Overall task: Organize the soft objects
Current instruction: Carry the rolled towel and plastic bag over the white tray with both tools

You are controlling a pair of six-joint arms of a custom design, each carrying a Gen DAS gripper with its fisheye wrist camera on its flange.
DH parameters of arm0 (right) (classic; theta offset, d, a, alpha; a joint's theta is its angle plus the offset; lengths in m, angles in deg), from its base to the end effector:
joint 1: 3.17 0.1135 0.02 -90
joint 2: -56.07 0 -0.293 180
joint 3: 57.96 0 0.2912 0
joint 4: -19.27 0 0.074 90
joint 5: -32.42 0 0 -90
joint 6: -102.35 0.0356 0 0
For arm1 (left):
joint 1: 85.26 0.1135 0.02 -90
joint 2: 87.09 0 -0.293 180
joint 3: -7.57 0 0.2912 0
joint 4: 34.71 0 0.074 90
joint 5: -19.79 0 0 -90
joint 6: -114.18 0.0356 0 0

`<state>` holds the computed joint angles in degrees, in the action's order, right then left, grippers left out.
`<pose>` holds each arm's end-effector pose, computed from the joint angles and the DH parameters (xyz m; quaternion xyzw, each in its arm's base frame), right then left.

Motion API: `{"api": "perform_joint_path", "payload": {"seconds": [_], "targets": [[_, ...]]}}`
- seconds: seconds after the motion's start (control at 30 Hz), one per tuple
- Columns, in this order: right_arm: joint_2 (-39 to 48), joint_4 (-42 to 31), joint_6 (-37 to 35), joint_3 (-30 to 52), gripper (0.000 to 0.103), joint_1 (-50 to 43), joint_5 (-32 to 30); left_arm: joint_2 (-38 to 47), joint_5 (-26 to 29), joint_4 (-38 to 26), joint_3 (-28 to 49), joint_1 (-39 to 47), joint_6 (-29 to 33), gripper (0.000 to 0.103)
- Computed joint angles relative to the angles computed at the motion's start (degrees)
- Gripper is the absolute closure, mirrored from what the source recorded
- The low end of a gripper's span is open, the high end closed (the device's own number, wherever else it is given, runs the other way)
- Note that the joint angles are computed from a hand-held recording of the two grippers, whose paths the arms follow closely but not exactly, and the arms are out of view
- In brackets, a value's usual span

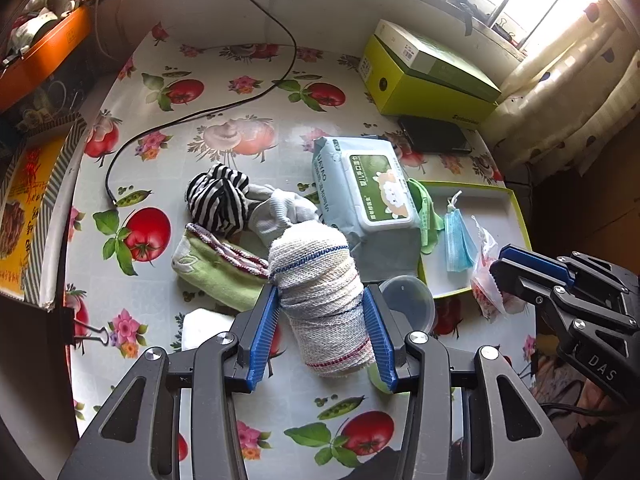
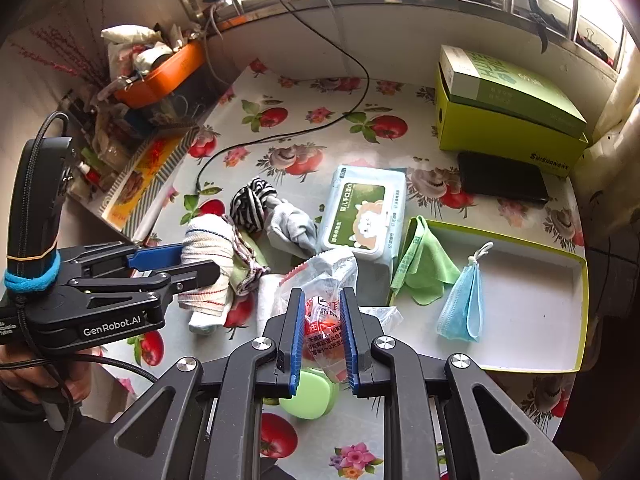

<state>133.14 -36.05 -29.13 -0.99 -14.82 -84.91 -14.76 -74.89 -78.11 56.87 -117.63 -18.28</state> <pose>0.2525 -0.0354 0.1968 -0.2770 0.9237 0.1545 0.2151 0.2067 -0.1276 0.1784 -0.0943 0.9736 -0.0922 0.1864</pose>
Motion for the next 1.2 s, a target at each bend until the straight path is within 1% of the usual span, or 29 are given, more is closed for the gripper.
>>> {"api": "perform_joint_path", "payload": {"seconds": [0.3,0.73,1.2], "targets": [[3.9,0.3,-1.5,2.0,0.086,-5.6,-1.0,5.9,0.4,1.2,4.6,-1.9,1.7,0.058],[12.0,1.6,-2.1,7.0,0.086,-14.2,-1.6,17.3,2.7,2.9,14.5,-4.8,5.8,0.058],[19.6,3.6,-0.8,11.4,0.086,-17.4,-0.8,28.7,6.0,3.8,23.7,-6.2,8.9,0.058]]}}
